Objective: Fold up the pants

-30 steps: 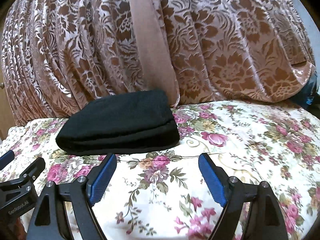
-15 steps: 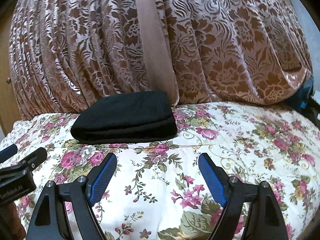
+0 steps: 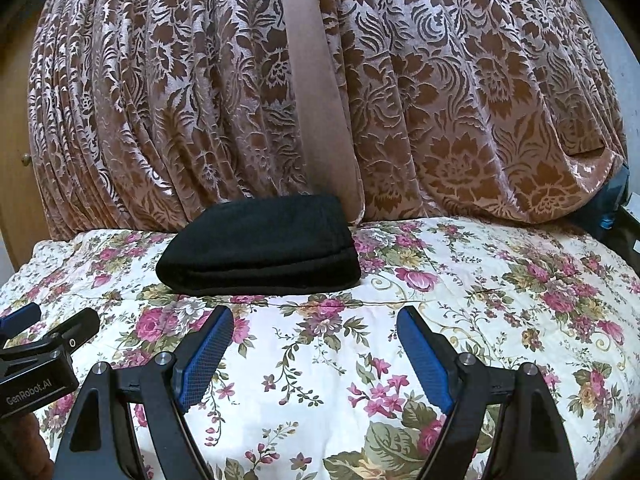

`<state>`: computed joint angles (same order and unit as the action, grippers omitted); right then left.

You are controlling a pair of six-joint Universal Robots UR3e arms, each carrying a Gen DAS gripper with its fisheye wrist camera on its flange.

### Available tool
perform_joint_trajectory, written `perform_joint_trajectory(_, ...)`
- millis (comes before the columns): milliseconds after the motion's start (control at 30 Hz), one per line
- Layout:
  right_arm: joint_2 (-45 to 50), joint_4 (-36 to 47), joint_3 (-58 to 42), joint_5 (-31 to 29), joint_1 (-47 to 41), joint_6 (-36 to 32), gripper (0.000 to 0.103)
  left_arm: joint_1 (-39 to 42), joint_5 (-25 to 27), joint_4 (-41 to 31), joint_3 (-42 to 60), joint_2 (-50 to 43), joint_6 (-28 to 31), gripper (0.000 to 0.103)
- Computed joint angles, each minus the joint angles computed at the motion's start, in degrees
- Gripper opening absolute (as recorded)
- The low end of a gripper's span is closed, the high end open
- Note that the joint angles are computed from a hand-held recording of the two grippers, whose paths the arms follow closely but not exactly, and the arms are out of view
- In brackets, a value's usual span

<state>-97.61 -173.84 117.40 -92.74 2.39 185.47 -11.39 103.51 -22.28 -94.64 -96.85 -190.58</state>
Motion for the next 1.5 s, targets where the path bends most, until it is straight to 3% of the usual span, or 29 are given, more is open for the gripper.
perform_joint_trajectory(1500,0.3,2.2,0.5,3.4,-2.0,0.6,0.085,0.4,-2.3,-4.5,0.5,-0.3,-1.3,0.102)
